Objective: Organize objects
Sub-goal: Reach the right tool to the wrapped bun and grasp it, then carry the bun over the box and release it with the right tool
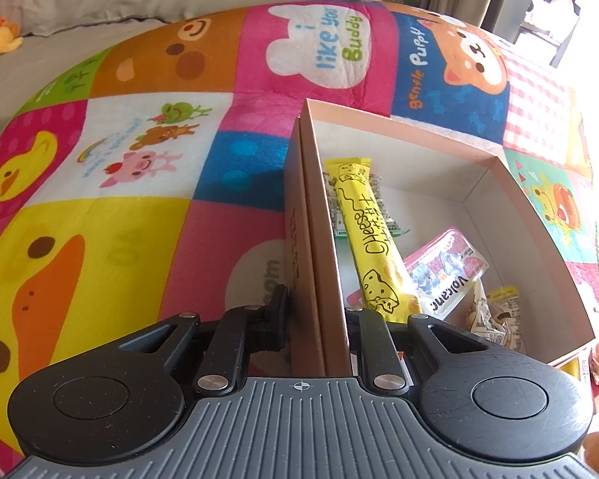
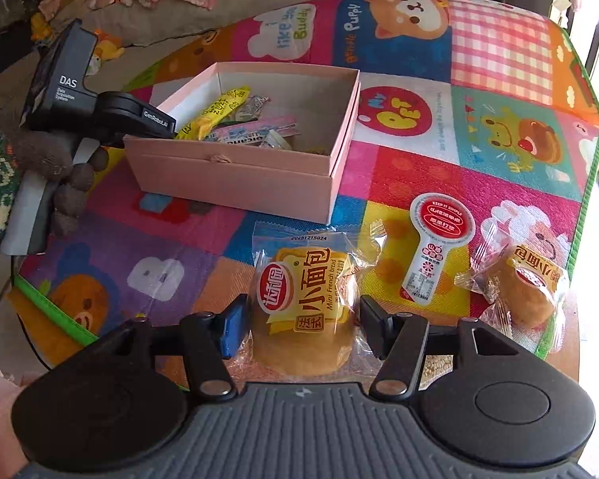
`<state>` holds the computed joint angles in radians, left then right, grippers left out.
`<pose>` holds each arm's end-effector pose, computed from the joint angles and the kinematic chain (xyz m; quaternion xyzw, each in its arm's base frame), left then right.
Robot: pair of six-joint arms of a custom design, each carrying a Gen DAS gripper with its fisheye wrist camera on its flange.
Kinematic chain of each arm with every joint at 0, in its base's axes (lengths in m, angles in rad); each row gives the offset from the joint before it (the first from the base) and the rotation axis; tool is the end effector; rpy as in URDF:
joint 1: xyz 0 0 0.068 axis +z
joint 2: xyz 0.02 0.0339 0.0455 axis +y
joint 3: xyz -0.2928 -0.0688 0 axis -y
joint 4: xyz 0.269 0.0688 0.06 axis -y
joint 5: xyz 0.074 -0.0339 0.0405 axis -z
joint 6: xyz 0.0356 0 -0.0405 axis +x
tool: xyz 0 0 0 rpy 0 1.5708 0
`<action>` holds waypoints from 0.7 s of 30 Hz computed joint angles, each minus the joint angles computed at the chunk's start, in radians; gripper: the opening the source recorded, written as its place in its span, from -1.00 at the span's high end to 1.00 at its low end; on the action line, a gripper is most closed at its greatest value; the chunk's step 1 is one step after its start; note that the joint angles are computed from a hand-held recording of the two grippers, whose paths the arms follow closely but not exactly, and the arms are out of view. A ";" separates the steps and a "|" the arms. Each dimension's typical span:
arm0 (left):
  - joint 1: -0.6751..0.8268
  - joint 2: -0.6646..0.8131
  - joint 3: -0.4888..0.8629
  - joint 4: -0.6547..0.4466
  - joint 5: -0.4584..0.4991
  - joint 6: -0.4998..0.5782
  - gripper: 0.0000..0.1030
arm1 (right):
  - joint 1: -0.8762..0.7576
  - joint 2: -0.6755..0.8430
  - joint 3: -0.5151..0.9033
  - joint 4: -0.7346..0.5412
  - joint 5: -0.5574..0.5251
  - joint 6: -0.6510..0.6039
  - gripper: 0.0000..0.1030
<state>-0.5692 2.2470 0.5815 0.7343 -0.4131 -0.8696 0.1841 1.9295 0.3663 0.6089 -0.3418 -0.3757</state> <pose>0.2614 -0.1503 -0.0171 -0.2028 0.9090 -0.0563 0.3597 0.2407 0.0569 0.0314 -0.3090 0.8882 0.1327 0.3131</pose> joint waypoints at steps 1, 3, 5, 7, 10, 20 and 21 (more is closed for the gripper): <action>0.002 0.000 0.000 0.003 0.003 0.000 0.62 | 0.005 -0.042 0.009 -0.043 -0.020 0.002 -0.13; -0.002 0.003 -0.001 0.007 -0.004 -0.002 0.62 | 0.014 -0.126 0.029 -0.117 -0.051 -0.003 -0.13; -0.007 0.005 0.001 0.005 -0.014 -0.007 0.63 | 0.021 -0.200 0.054 -0.161 -0.082 0.001 -0.13; -0.011 0.003 0.007 -0.010 -0.021 -0.010 0.63 | 0.026 -0.246 0.089 -0.181 -0.111 0.026 -0.13; -0.010 0.004 0.002 0.001 -0.020 -0.019 0.63 | 0.050 -0.250 0.155 -0.154 -0.112 0.081 -0.13; -0.016 0.015 0.000 0.022 -0.032 -0.026 0.63 | 0.209 0.137 0.663 -0.379 -0.004 0.228 -0.13; -0.016 0.016 -0.001 0.025 -0.032 -0.024 0.63 | 0.216 0.190 0.724 -0.420 0.000 0.250 -0.13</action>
